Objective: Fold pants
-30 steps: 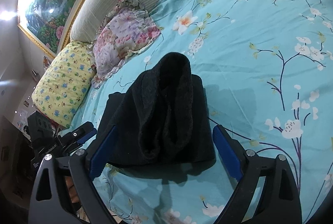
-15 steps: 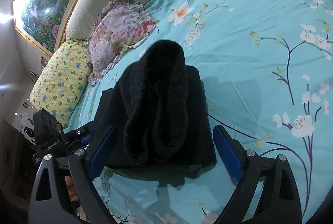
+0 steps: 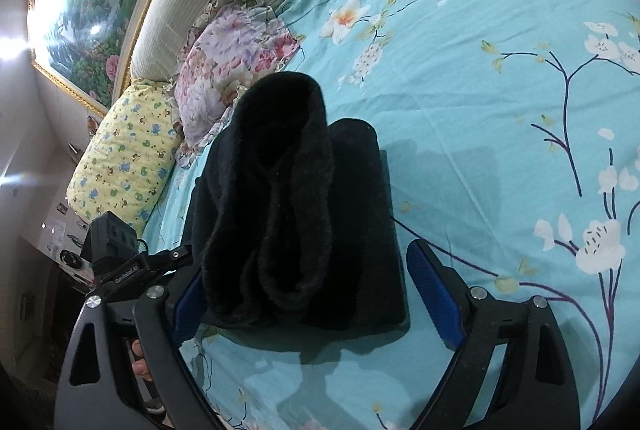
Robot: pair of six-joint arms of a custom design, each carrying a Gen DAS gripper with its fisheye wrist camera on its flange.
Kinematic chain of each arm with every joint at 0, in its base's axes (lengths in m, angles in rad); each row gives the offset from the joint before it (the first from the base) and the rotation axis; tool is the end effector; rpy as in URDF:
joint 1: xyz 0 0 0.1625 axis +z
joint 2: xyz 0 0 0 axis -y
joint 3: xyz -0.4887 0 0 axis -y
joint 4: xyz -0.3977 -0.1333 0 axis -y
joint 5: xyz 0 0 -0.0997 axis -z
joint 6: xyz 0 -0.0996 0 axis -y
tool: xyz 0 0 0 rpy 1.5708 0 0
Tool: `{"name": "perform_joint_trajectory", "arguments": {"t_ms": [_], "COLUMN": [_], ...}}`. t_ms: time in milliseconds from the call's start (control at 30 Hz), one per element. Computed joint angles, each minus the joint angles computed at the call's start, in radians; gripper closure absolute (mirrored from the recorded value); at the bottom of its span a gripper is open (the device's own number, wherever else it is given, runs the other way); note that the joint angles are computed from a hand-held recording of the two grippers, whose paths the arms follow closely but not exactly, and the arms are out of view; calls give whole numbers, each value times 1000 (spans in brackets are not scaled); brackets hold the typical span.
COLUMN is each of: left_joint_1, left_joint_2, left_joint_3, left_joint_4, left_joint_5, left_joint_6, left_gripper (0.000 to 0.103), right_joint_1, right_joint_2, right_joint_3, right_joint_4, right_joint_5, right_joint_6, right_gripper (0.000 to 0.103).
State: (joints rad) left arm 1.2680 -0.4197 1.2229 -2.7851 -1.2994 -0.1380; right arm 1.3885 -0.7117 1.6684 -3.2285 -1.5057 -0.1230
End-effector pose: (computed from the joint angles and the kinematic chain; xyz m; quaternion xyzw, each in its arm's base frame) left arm -0.1014 -0.8611 0.0273 0.0523 0.9689 -0.2263 0.0850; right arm 0.0034 -0.7526 0.1450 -0.0167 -0.9386 0.3438 0.0220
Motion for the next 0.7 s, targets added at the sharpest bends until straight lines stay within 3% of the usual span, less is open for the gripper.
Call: {"name": "perform_joint_trajectory", "arguments": {"t_ms": [133, 233, 367, 500, 700], "left_joint_1": [12, 18, 11, 3, -6], "left_joint_2": [1, -2, -6, -23, -59], "left_joint_3": [-2, 1, 8, 31, 72], "left_joint_4": [-8, -6, -13, -38, -78], "left_joint_5": [-36, -73, -66, -76, -88], "left_joint_6": [-3, -13, -5, 7, 12], "left_gripper": [41, 51, 59, 67, 71], "right_joint_1": [0, -5, -11, -4, 13], "right_joint_2": [-1, -4, -5, -7, -14], "right_joint_3": [-11, -10, 0, 18, 23], "right_joint_4": [42, 51, 44, 4, -23], "right_joint_5": [-12, 2, 31, 36, 55], "right_joint_6": [-18, -9, -4, -9, -18], "right_gripper": [29, 40, 55, 60, 62]}}
